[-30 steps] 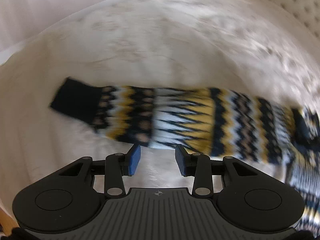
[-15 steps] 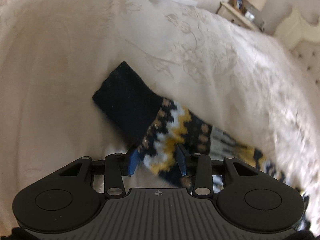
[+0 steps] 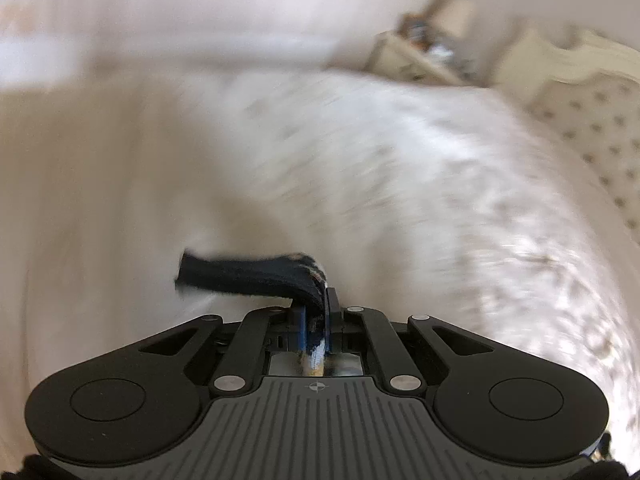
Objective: Fold small clothes
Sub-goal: 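Grasp the navy cuff of the other sleeve with the left tool, then fold the held sleeve across the sweater body with the left tool, then open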
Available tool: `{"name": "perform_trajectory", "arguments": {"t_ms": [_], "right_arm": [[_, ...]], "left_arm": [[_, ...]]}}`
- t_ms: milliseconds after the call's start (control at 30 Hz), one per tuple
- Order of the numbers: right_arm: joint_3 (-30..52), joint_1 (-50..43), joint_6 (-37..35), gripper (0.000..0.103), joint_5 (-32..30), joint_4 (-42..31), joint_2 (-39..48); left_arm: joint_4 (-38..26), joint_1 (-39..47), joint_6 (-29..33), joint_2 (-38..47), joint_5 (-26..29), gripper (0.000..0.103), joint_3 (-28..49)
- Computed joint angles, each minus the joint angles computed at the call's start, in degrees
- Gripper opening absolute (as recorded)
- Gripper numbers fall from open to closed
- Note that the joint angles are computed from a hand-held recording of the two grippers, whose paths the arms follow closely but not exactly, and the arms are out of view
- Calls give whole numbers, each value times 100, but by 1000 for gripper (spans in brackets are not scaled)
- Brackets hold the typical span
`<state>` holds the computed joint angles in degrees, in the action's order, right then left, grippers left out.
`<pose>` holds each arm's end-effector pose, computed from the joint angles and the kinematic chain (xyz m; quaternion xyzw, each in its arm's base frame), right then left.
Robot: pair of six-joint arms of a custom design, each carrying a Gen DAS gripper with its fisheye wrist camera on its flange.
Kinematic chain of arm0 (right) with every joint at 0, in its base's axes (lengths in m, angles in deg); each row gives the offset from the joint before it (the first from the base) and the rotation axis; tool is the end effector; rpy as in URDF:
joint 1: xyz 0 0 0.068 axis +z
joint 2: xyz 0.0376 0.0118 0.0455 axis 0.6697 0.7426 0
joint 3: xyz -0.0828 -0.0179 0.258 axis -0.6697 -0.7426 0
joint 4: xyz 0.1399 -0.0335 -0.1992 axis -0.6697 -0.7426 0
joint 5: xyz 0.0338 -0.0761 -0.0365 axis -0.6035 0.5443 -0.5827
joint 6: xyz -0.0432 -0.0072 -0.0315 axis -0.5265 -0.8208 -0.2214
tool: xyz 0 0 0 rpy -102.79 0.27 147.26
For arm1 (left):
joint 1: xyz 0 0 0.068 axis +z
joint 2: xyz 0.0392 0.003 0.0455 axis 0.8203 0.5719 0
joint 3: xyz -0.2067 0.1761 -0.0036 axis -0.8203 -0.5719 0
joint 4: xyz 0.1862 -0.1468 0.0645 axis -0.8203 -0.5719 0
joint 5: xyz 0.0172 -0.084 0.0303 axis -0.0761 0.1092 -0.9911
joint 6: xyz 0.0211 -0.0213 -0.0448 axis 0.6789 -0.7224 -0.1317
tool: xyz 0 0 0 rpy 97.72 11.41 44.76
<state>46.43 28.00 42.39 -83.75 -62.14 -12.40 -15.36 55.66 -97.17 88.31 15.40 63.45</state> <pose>0.2057 -0.0452 0.2677 0.1435 0.9466 0.0603 0.2824 0.3150 -0.0015 0.2580 -0.1424 0.9207 -0.1172 0.3440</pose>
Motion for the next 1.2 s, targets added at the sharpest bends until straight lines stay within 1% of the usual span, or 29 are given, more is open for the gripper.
{"name": "perform_trajectory", "arguments": {"t_ms": [100, 200, 267, 333, 400, 533, 567, 667, 700, 767, 800, 833, 933, 1100, 1167, 1200], "right_arm": [[-160, -523, -223, 60, -273, -229, -339], [-313, -1207, -571, 60, -660, -484, -654], [-377, -1776, -934, 60, -979, -696, -815], [-393, -2477, -1442, 60, -1338, -977, -928], [-312, -3359, -2090, 60, -1737, -1338, -937], [8, -5136, -3407, 60, -2360, -1949, -588], [124, -5578, -3760, 60, -2473, -2066, -409], [437, -6488, -4527, 60, -2652, -2251, 136], [544, -6718, -4725, 60, -2682, -2290, 323], [740, -7083, -5056, 60, -2718, -2338, 688], [852, -7300, -5286, 60, -2730, -2386, 905], [932, -7469, -5476, 60, -2735, -2429, 1073], [1159, -7678, -5776, 60, -2705, -2437, 1536], [1447, -7472, -5813, 60, -2688, -2236, 2039], [1560, -7312, -5664, 60, -2696, -2066, 2182], [1627, -7179, -5478, 60, -2699, -1927, 2271]], "left_arm": [[-80, -575, -8, -342, -69, 7, 359], [-82, -1421, -45, -494, -268, 7, 828], [-77, -2110, -38, -412, -444, 7, 1215], [0, -2825, -57, -258, -650, 7, 1503], [79, -3594, -166, 19, -824, 7, 1778], [60, -4959, -288, 1061, -1060, 7, 2633], [-31, -5249, -316, 1391, -1042, 7, 2927], [-18, -5931, -358, 2170, -907, 7, 3393], [-42, -6101, -355, 2431, -851, 9, 3571], [-301, -6297, -364, 3047, -512, 31, 4104], [-389, -6351, -396, 3220, -390, 50, 4262], [-378, -6420, -442, 3336, -336, 57, 4301], [-263, -6659, -518, 3280, -609, 58, 4070], [-761, -6755, -709, 3190, -1220, 60, 4144], [-931, -6680, -776, 2850, -1416, 60, 3772], [-957, -6619, -783, 2700, -1488, 60, 3561]]}}
